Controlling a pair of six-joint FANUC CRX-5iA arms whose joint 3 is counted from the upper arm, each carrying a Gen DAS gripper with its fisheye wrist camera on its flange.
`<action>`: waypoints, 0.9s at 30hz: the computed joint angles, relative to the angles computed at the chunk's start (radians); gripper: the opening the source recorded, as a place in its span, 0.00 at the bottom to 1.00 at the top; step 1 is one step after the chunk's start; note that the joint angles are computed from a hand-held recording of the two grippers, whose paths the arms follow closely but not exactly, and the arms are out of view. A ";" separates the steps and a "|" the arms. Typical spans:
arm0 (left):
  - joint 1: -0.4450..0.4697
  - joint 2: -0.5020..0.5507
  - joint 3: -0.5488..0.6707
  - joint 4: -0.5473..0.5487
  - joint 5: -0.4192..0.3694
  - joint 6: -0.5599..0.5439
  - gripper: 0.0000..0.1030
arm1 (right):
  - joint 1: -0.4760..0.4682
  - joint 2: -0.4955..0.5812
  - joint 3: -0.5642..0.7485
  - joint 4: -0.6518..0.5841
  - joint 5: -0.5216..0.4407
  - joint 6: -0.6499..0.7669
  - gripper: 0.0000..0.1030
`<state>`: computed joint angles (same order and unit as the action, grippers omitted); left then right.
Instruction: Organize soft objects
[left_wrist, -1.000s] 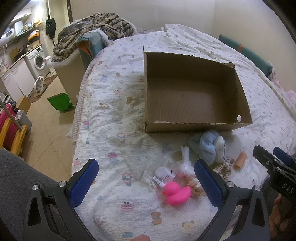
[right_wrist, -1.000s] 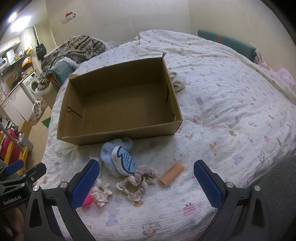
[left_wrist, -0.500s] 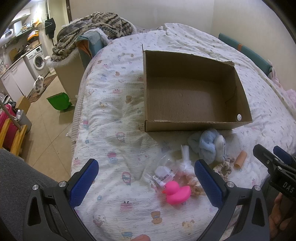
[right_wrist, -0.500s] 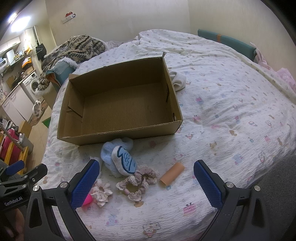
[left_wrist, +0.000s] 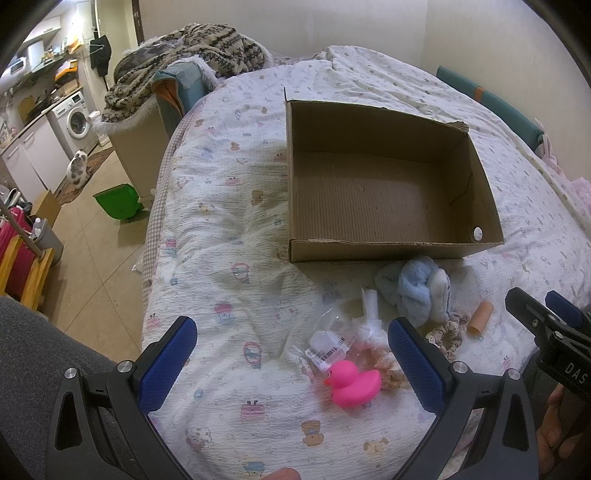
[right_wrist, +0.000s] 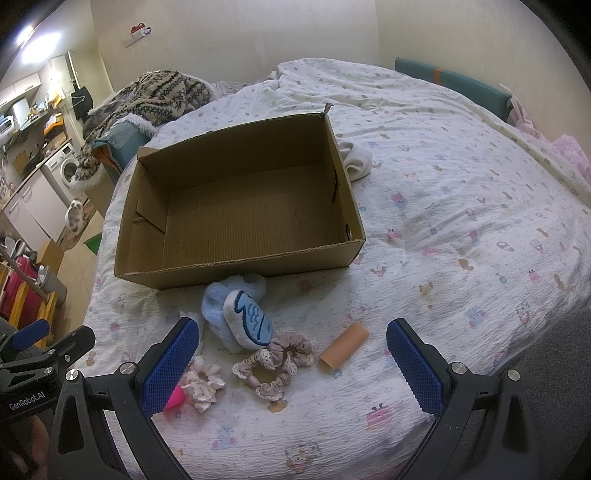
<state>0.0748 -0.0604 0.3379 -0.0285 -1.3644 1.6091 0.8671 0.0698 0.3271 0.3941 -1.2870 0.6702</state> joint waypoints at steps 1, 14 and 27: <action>0.000 0.000 -0.001 0.001 0.001 0.000 1.00 | 0.000 0.000 0.000 0.000 0.000 0.000 1.00; 0.016 0.067 0.091 0.007 -0.094 -0.014 1.00 | -0.045 0.024 0.080 -0.076 -0.009 0.077 1.00; 0.105 0.257 0.210 0.107 -0.333 0.042 0.84 | -0.180 0.115 0.210 -0.254 -0.121 0.136 1.00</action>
